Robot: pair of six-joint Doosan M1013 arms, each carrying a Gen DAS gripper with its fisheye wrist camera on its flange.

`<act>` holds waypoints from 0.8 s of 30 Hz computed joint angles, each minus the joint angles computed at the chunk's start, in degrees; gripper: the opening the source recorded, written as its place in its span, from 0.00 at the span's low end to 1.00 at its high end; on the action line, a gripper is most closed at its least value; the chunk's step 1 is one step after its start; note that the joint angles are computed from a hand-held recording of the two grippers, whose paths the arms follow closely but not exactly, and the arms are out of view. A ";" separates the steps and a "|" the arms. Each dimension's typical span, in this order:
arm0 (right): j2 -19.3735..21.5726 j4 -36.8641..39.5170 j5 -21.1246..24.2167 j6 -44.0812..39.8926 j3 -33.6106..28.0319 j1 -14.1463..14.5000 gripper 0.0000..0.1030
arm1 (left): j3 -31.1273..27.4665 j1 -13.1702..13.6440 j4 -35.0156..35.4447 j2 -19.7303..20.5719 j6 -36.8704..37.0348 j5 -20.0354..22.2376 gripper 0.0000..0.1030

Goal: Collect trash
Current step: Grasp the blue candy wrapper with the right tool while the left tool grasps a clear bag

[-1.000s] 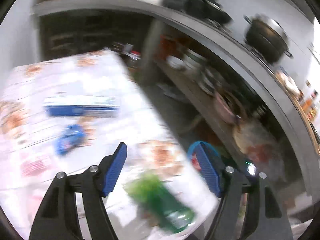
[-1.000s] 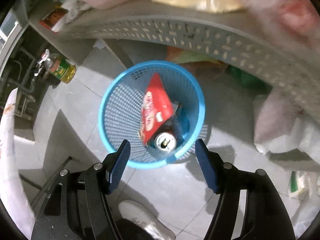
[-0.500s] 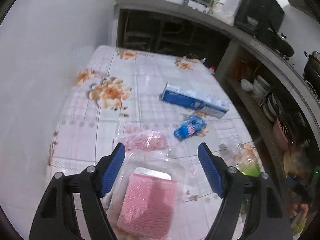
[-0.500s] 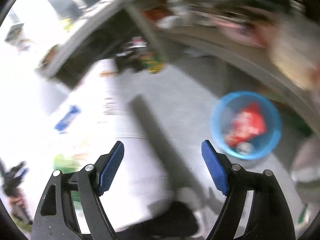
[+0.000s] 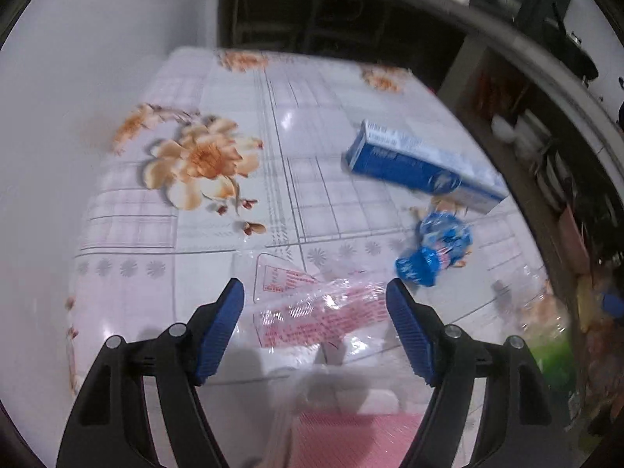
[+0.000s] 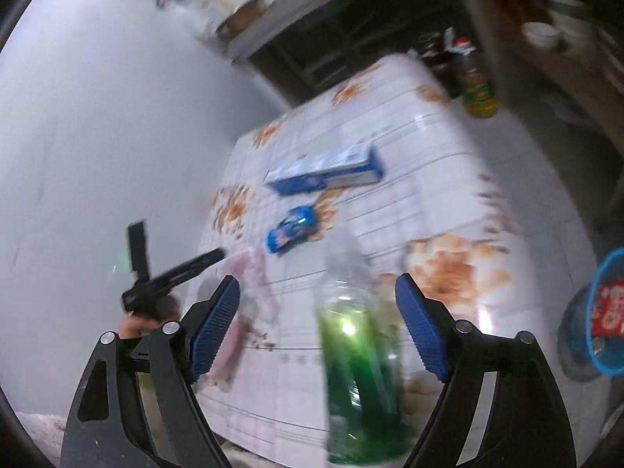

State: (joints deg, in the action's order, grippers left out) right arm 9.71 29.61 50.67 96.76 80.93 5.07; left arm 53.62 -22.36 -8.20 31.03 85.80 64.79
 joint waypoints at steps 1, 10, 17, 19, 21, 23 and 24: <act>1.53 -0.94 2.25 0.47 -2.24 0.52 0.81 | -0.74 0.17 -0.73 0.64 0.70 1.21 0.71; 14.74 -3.61 17.43 5.87 -19.97 3.89 0.82 | -1.77 1.79 -7.16 2.50 2.95 3.40 0.68; 23.23 -11.29 25.66 13.57 -29.50 6.11 0.77 | -1.78 1.56 -4.77 2.55 3.13 2.07 0.45; 24.41 -12.73 26.70 14.91 -30.64 6.48 0.71 | -1.52 1.28 -3.41 2.40 3.75 1.48 0.38; 25.45 -13.83 27.43 15.86 -31.58 6.83 0.68 | -1.37 1.20 -3.05 2.37 4.03 1.02 0.34; 25.42 -15.16 26.56 16.08 -31.40 7.21 0.66 | -1.22 1.13 -2.62 2.35 4.03 0.52 0.31; 25.60 -15.72 26.58 16.04 -31.58 7.42 0.64 | -1.12 1.10 -2.43 2.30 3.92 0.26 0.29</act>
State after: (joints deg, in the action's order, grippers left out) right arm 35.31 13.88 77.25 112.80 49.35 12.49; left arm 52.49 -21.25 -10.64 33.33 89.71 65.05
